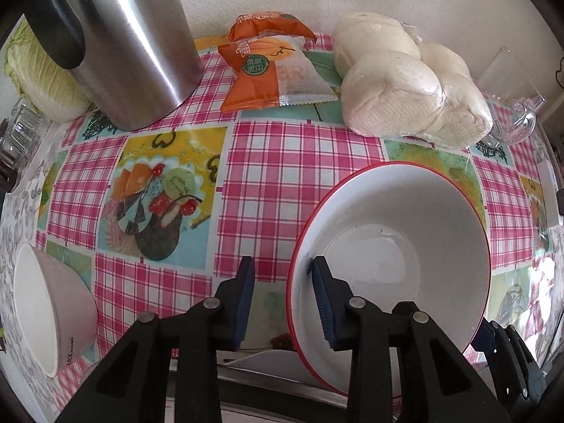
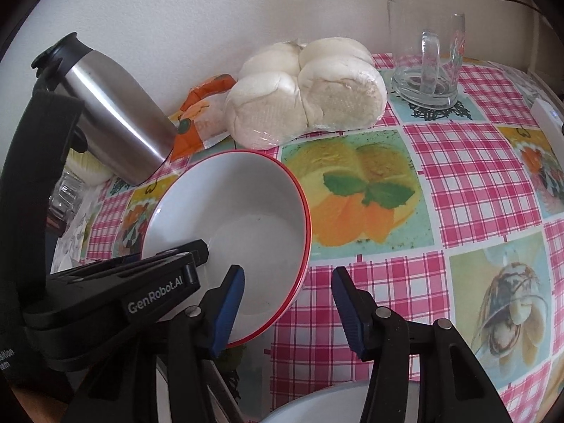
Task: Organize plates and bowls
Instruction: 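Close both tools on the rim of the red-rimmed bowl, then lift the red-rimmed bowl with both tools and carry it over the basin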
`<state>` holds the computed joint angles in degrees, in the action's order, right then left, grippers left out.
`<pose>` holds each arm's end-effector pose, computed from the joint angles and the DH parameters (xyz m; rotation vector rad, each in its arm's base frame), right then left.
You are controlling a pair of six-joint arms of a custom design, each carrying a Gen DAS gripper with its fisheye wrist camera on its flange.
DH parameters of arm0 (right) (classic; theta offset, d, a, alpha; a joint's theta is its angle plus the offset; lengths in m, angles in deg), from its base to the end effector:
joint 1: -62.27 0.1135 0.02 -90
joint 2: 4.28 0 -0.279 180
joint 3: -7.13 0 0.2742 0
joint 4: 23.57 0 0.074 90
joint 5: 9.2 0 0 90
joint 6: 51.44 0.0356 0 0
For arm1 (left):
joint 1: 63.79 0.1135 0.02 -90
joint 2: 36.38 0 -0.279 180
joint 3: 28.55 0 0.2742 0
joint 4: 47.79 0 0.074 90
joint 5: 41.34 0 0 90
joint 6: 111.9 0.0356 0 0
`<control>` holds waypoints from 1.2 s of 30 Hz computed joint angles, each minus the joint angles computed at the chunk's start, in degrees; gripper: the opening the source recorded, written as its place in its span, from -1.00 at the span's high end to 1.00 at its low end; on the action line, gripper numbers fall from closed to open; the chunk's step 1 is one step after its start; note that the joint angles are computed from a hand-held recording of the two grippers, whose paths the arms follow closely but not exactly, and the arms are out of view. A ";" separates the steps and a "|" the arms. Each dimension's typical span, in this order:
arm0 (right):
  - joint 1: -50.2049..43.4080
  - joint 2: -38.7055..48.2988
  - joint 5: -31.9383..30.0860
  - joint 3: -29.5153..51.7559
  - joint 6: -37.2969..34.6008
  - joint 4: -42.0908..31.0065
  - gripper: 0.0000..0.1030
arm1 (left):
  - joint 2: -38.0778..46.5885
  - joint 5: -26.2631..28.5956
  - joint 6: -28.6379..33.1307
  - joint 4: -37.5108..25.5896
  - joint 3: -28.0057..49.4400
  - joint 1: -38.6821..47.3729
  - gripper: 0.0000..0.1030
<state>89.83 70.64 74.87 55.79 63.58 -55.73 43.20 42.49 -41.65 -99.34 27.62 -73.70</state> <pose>0.2205 0.1192 0.1684 -0.0977 2.6540 0.4559 0.2465 -0.0392 0.1733 -0.2656 2.8479 0.0524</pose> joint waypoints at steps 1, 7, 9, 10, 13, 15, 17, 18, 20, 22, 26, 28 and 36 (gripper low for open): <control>0.21 0.11 0.24 0.03 -0.01 0.06 -0.06 | 0.15 0.03 0.04 0.09 0.04 -0.18 0.39; 1.09 0.40 -0.26 0.07 0.00 1.01 0.15 | 0.27 0.22 -1.56 1.15 -0.50 -2.42 0.64; 1.66 0.50 0.67 0.17 0.33 0.98 0.16 | -0.06 0.08 -1.70 1.19 -0.58 -3.18 0.71; 1.79 0.51 0.91 0.12 0.39 1.10 0.17 | -0.17 -0.14 -1.94 1.30 -0.66 -3.57 0.71; 1.60 0.01 1.66 -0.34 1.10 1.18 0.31 | -1.16 -0.97 -2.54 1.78 -0.96 -4.86 0.72; 0.78 -0.44 1.10 -0.66 1.10 1.12 0.38 | -2.08 -2.03 -2.49 1.43 -0.99 -6.09 0.72; 0.13 -1.01 0.62 -1.17 0.49 1.30 0.41 | -2.68 -3.00 -2.59 1.20 -0.88 -7.18 0.72; -0.09 -1.10 0.34 -1.33 0.51 1.45 0.41 | -2.87 -3.39 -2.71 1.21 -0.87 -7.59 0.72; -0.40 -1.43 0.11 -1.53 0.45 1.54 0.41 | -3.46 -3.60 -3.47 1.10 -0.89 -8.25 0.72; -0.92 -1.90 -0.31 -1.74 0.14 1.67 0.41 | -4.28 -3.80 -4.10 0.97 -0.95 -8.84 0.72; -0.99 -3.61 0.09 -2.04 0.19 1.14 0.42 | -6.34 -5.17 -3.88 0.26 -0.78 -10.14 0.72; -1.10 -3.80 0.15 -2.12 0.34 1.27 0.42 | -6.78 -5.27 -3.25 0.16 -0.58 -10.10 0.72; -3.29 -4.28 -0.44 -2.60 -0.52 1.09 0.42 | -5.30 -4.74 -2.86 3.19 -0.71 -10.82 0.72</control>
